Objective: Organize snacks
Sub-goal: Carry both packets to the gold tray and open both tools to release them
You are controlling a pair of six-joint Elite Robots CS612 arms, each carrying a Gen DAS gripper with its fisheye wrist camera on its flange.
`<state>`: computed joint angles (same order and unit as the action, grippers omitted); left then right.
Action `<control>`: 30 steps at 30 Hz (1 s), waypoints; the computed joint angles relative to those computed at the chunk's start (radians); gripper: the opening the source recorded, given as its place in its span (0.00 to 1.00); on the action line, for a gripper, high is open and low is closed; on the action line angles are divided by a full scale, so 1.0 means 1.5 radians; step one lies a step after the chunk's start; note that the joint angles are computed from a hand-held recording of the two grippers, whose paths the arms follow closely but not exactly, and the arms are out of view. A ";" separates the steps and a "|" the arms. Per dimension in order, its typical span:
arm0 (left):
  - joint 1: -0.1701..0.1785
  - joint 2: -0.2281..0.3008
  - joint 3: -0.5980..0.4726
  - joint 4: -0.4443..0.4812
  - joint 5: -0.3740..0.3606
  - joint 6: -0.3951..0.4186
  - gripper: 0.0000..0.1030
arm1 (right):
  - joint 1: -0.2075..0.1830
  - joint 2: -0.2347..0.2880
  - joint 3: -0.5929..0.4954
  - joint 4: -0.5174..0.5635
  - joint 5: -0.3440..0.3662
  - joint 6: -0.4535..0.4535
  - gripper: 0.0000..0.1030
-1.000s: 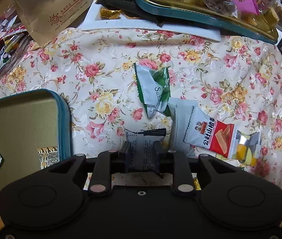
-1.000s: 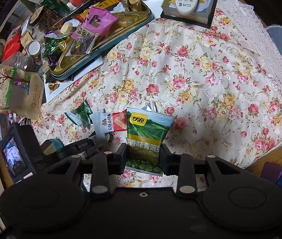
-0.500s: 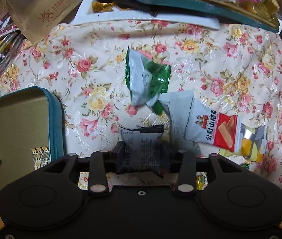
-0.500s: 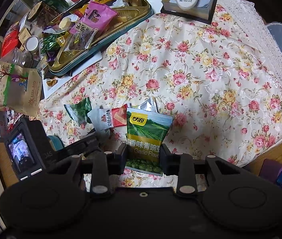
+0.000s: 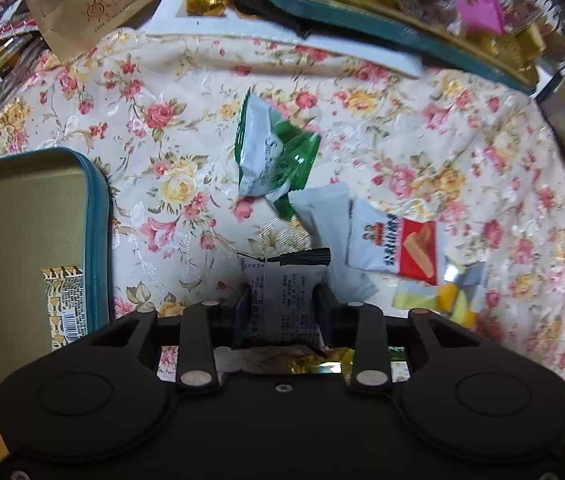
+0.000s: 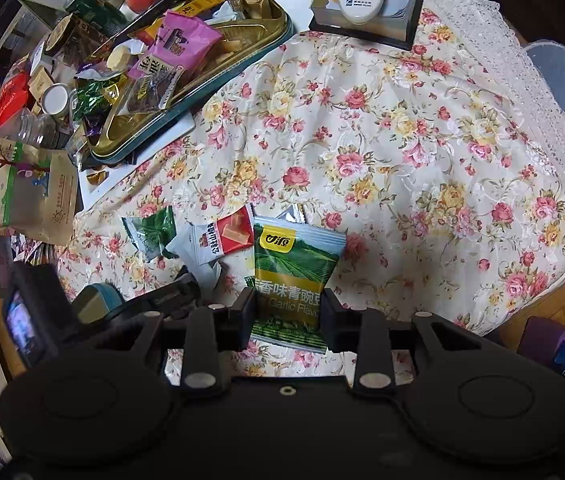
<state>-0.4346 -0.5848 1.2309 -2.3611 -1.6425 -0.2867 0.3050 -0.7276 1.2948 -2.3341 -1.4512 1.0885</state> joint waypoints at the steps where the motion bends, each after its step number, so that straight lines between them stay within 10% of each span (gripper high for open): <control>1: 0.001 -0.006 0.004 -0.006 -0.005 0.001 0.42 | 0.000 0.001 -0.002 0.002 -0.001 0.002 0.34; 17: 0.044 -0.054 -0.008 0.017 -0.073 0.029 0.42 | 0.014 0.037 -0.071 0.074 -0.017 -0.026 0.34; 30: 0.107 -0.062 0.013 -0.036 -0.058 -0.051 0.42 | 0.036 0.097 -0.182 0.163 -0.018 -0.076 0.34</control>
